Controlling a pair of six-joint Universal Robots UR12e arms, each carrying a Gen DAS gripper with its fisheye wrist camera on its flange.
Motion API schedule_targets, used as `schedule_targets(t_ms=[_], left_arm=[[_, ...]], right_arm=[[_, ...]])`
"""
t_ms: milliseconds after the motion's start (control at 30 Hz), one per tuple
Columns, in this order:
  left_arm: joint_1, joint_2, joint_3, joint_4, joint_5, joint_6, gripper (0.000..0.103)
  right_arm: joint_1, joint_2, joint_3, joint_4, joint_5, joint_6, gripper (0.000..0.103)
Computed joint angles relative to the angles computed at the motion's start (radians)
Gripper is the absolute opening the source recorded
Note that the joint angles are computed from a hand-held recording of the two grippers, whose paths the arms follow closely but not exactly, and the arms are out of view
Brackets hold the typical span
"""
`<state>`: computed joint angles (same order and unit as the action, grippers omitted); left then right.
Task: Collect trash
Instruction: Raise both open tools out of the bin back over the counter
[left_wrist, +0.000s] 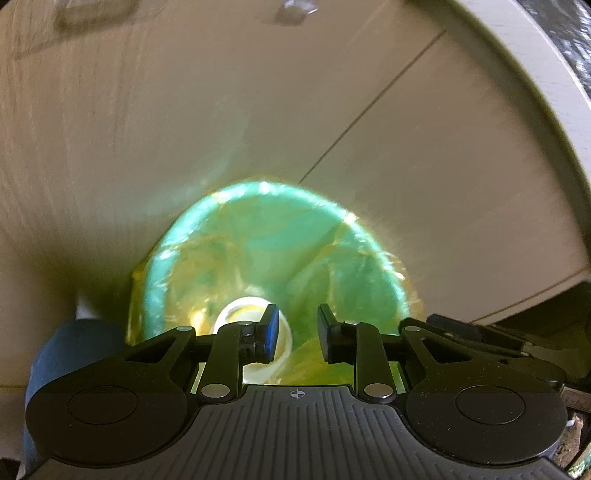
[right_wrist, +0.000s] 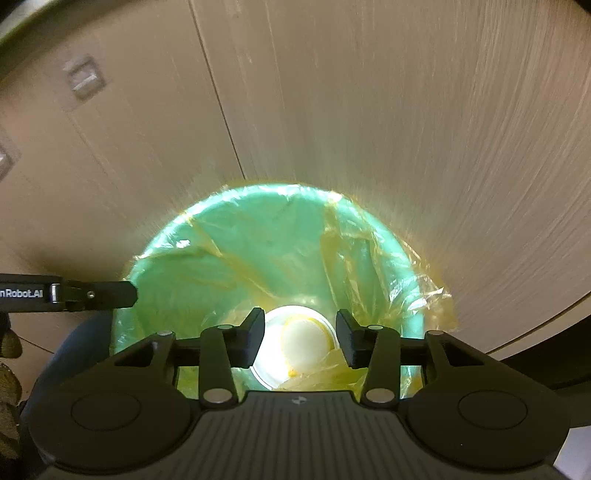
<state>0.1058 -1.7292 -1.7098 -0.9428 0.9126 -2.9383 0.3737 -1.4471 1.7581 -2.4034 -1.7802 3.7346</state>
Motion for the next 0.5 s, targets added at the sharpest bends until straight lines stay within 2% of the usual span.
schedule_targets(t_ms=[100,333,400,500], left_arm=[[-0.003,0.01,-0.007,0.005,0.001,0.025,0.026],[-0.005,0.042,-0.019,0.069,-0.012,0.059,0.026],[-0.005,0.05,-0.004,0.052,-0.014,0.073,0.026],[-0.001,0.062,0.024,0.05,-0.064,0.108,0.026]], right_arm=[[0.017,-0.003,-0.005,-0.023,-0.054,-0.003,0.057],[0.037,-0.014,-0.014,-0.029,-0.131,0.019,0.06],[0.04,-0.016,-0.02,-0.025,-0.149,0.009,0.06],[0.045,-0.014,-0.041,-0.048,-0.198,-0.034,0.06]])
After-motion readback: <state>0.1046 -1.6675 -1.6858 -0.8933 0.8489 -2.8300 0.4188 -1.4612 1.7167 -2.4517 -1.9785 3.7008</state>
